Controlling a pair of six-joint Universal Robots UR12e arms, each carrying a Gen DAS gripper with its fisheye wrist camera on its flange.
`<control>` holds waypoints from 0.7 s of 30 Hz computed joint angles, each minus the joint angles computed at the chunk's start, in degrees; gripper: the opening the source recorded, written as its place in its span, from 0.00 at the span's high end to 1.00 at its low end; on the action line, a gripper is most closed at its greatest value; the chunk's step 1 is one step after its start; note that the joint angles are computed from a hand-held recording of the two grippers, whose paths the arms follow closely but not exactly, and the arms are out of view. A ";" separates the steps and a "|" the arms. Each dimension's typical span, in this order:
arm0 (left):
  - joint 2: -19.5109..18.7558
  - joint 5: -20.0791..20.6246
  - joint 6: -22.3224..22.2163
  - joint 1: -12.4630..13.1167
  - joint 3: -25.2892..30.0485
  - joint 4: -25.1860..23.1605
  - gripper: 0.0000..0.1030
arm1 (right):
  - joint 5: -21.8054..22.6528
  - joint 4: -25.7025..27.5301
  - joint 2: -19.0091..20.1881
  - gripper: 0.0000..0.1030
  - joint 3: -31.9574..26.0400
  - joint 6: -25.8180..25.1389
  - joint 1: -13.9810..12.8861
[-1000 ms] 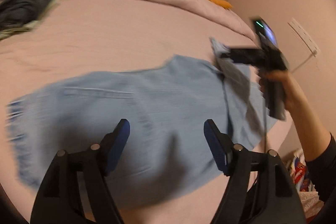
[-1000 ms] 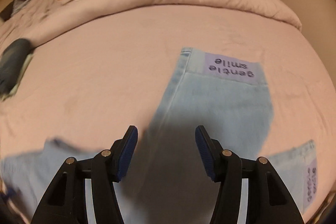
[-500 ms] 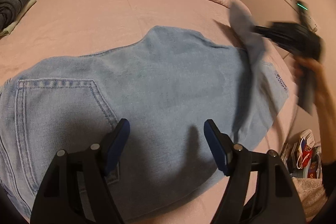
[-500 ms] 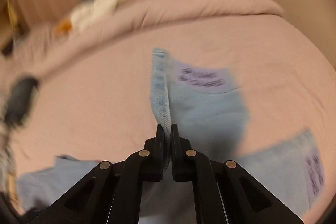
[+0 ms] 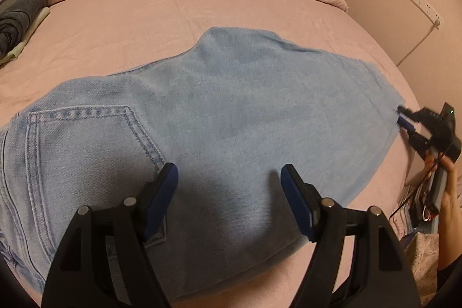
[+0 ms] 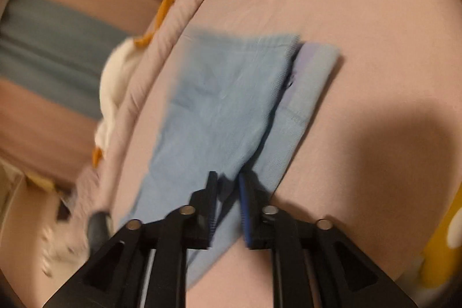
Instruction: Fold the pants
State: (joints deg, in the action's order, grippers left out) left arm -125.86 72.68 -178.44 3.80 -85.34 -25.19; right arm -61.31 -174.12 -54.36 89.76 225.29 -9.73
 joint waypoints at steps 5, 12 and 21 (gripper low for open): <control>-0.48 0.65 -0.67 -0.35 1.06 -0.76 0.27 | -3.59 1.74 0.42 0.67 -2.06 0.27 0.10; 0.13 1.38 3.37 -0.50 1.32 -4.12 0.39 | -5.50 5.99 -1.67 0.96 -1.84 -6.92 0.35; 1.79 -2.68 4.33 0.97 -0.73 -6.26 0.37 | -5.23 9.49 -0.50 0.99 -1.63 -5.93 -0.57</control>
State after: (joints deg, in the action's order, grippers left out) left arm -124.07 70.00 -174.11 4.76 -86.07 -31.45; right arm -66.54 -164.64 -54.85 88.13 219.36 -10.29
